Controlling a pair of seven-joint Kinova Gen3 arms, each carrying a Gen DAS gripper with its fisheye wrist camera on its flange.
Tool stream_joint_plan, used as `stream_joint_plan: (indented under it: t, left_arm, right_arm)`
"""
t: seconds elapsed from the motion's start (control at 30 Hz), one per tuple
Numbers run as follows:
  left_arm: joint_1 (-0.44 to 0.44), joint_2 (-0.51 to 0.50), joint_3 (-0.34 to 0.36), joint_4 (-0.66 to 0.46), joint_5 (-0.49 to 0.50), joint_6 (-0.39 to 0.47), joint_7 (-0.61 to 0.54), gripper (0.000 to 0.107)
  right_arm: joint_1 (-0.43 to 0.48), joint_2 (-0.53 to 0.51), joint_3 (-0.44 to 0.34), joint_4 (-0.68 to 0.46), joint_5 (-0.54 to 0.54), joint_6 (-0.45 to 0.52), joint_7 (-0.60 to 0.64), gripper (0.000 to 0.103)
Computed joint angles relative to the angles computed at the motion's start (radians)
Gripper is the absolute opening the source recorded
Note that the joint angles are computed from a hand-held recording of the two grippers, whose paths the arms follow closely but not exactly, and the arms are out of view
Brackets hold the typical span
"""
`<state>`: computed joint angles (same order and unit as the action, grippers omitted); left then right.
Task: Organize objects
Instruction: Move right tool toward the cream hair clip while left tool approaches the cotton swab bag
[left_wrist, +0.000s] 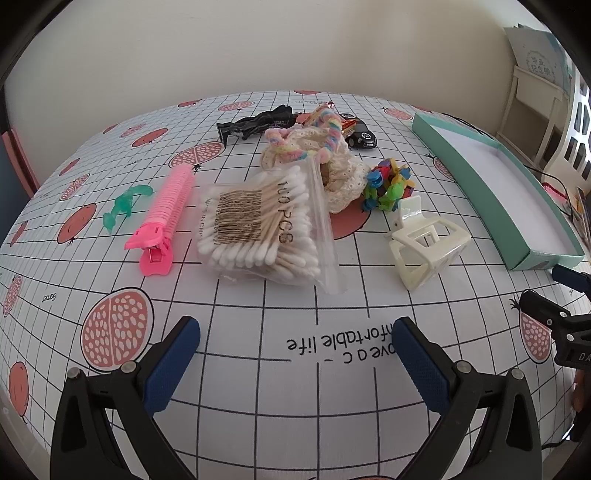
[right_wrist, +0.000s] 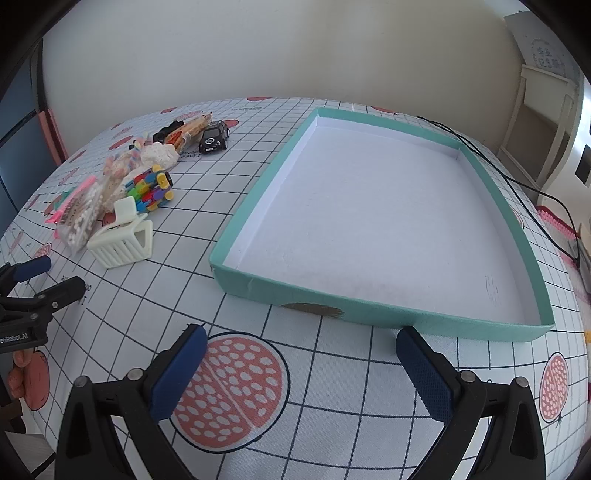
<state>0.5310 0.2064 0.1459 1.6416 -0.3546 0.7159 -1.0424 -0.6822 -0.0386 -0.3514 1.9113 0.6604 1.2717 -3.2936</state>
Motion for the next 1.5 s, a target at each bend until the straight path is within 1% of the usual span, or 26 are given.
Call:
stream_joint_plan:
  t: [0.07,0.13,0.27,0.4,0.5,0.57,0.7,0.77,0.83,0.9,1.0,1.07,1.2,1.27,1.3,1.37,1.43,1.5]
  left_arm:
    - [-0.012,-0.001,0.006,0.001,0.019,-0.005,-0.029,0.103]
    - [-0.021,-0.01,0.007,0.012,0.037,-0.025,-0.046,0.103]
    - [-0.03,-0.033,0.007,0.017,0.045,-0.047,-0.054,0.103]
    - [-0.073,-0.053,0.023,-0.005,0.123,-0.06,-0.13,0.103]
    - [-0.108,-0.057,0.029,-0.05,0.196,-0.051,-0.191,0.103]
    - [-0.129,-0.059,0.03,-0.083,0.243,-0.047,-0.226,0.103]
    - [-0.165,-0.052,0.029,-0.167,0.322,-0.021,-0.29,0.103]
    - [-0.174,-0.038,0.027,-0.225,0.341,0.007,-0.313,0.103]
    - [-0.176,-0.014,0.021,-0.301,0.347,0.06,-0.319,0.103]
    - [-0.174,0.015,0.014,-0.386,0.347,0.129,-0.315,0.103]
    - [-0.179,0.064,0.01,-0.516,0.366,0.241,-0.317,0.103]
    - [-0.156,0.097,-0.008,-0.59,0.343,0.302,-0.281,0.103]
    - [-0.111,0.19,-0.04,-0.757,0.289,0.465,-0.208,0.103]
    - [-0.103,0.228,-0.056,-0.816,0.286,0.533,-0.162,0.103]
    - [-0.104,0.24,-0.062,-0.823,0.291,0.544,-0.134,0.103]
    - [-0.102,0.251,-0.068,-0.814,0.295,0.553,-0.098,0.103]
    - [-0.105,0.261,-0.066,-0.797,0.3,0.557,-0.093,0.103]
    - [-0.105,0.27,-0.064,-0.782,0.3,0.562,-0.096,0.103]
  right_arm:
    - [-0.009,0.007,-0.008,-0.016,-0.004,0.035,0.004,0.103]
    - [-0.013,0.01,-0.007,-0.027,0.005,0.051,0.019,0.103]
    - [-0.033,0.021,-0.01,-0.066,0.036,0.1,0.038,0.103]
    - [-0.039,0.003,-0.007,-0.101,0.057,0.113,0.068,0.103]
    - [-0.018,-0.009,0.002,-0.151,0.067,0.116,0.13,0.103]
    - [0.004,-0.017,0.016,-0.194,0.064,0.106,0.195,0.103]
    - [0.061,-0.026,0.047,-0.296,0.002,0.061,0.331,0.103]
    - [0.092,-0.011,0.067,-0.36,-0.051,0.045,0.408,0.103]
    - [0.119,0.012,0.088,-0.426,-0.112,0.034,0.484,0.103]
    - [0.143,0.045,0.112,-0.491,-0.179,0.027,0.548,0.103]
    - [0.156,0.106,0.138,-0.583,-0.245,0.056,0.616,0.103]
    - [0.16,0.139,0.158,-0.627,-0.285,0.072,0.652,0.103]
    - [0.176,0.201,0.197,-0.684,-0.382,0.09,0.702,0.103]
    - [0.177,0.223,0.211,-0.695,-0.409,0.097,0.706,0.103]
    - [0.174,0.223,0.217,-0.682,-0.411,0.083,0.696,0.103]
    - [0.181,0.215,0.223,-0.635,-0.435,0.029,0.686,0.103]
    - [0.193,0.207,0.226,-0.584,-0.465,-0.019,0.677,0.103]
    - [0.208,0.209,0.227,-0.549,-0.502,-0.046,0.673,0.103]
